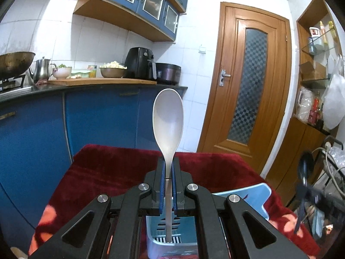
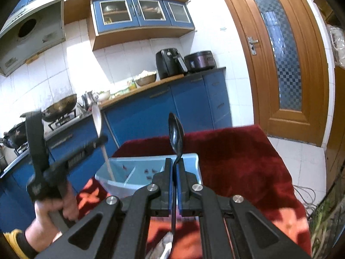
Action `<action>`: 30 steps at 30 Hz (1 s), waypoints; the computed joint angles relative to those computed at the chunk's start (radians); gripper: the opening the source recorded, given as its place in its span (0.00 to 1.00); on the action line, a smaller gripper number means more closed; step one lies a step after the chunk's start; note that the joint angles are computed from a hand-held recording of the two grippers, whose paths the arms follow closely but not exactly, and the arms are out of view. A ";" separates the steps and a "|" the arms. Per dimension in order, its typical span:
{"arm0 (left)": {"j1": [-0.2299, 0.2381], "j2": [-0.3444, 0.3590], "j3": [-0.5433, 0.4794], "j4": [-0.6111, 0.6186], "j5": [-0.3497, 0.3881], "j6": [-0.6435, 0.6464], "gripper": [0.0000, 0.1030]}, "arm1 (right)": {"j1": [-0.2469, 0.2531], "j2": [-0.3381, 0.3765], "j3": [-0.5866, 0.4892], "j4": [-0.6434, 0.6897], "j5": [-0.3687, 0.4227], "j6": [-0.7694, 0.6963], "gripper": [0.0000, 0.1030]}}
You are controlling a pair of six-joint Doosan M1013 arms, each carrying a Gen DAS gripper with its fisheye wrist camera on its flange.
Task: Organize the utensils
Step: 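Lift both spoons and carry them over the light-blue Box holder with both tools, then release the white spoon from the left tool while the right releases the black spoon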
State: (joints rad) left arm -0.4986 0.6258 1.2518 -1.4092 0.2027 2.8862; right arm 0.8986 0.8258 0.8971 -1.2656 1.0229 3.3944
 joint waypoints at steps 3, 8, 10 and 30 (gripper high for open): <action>0.001 0.005 0.001 -0.004 0.014 0.007 0.05 | -0.013 0.015 -0.012 -0.045 -0.029 0.006 0.04; -0.001 0.012 0.001 -0.035 0.015 0.063 0.05 | -0.029 0.046 -0.035 -0.100 -0.048 -0.006 0.04; 0.000 0.014 0.004 -0.055 0.023 0.092 0.05 | -0.034 0.059 -0.047 -0.104 -0.040 -0.023 0.04; -0.005 0.012 0.001 0.339 0.072 -0.288 0.19 | -0.036 0.041 -0.011 0.041 -0.046 -0.067 0.26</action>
